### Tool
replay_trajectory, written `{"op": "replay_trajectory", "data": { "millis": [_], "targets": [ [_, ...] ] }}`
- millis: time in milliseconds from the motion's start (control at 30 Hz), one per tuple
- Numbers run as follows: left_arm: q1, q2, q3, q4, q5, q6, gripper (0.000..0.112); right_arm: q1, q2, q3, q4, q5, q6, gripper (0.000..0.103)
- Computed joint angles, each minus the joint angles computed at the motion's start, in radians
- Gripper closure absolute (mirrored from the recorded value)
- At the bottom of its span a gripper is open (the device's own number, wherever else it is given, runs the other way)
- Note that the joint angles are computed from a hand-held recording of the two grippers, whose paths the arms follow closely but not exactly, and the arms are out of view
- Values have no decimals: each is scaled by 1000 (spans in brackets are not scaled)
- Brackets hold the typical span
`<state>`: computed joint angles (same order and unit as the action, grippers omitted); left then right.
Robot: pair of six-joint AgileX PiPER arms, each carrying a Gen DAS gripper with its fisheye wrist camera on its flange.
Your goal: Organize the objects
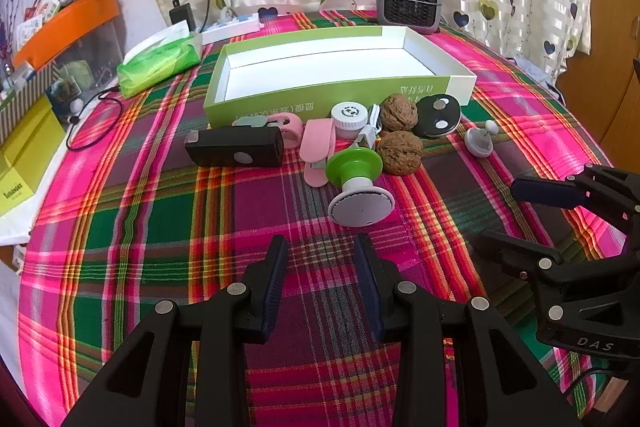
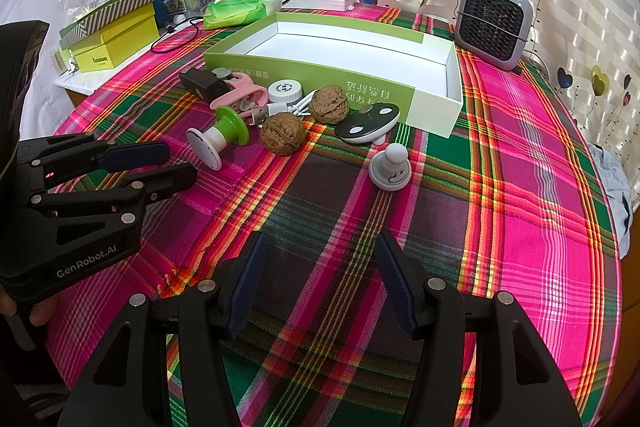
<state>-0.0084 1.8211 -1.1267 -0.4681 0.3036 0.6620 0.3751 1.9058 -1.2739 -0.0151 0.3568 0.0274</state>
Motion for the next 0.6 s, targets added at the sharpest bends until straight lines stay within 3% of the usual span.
{"op": "replay_trajectory", "data": {
  "millis": [600],
  "targets": [
    [-6, -7, 4, 23, 0, -25, 79, -3, 0, -6, 8, 6, -10, 45]
  ]
}}
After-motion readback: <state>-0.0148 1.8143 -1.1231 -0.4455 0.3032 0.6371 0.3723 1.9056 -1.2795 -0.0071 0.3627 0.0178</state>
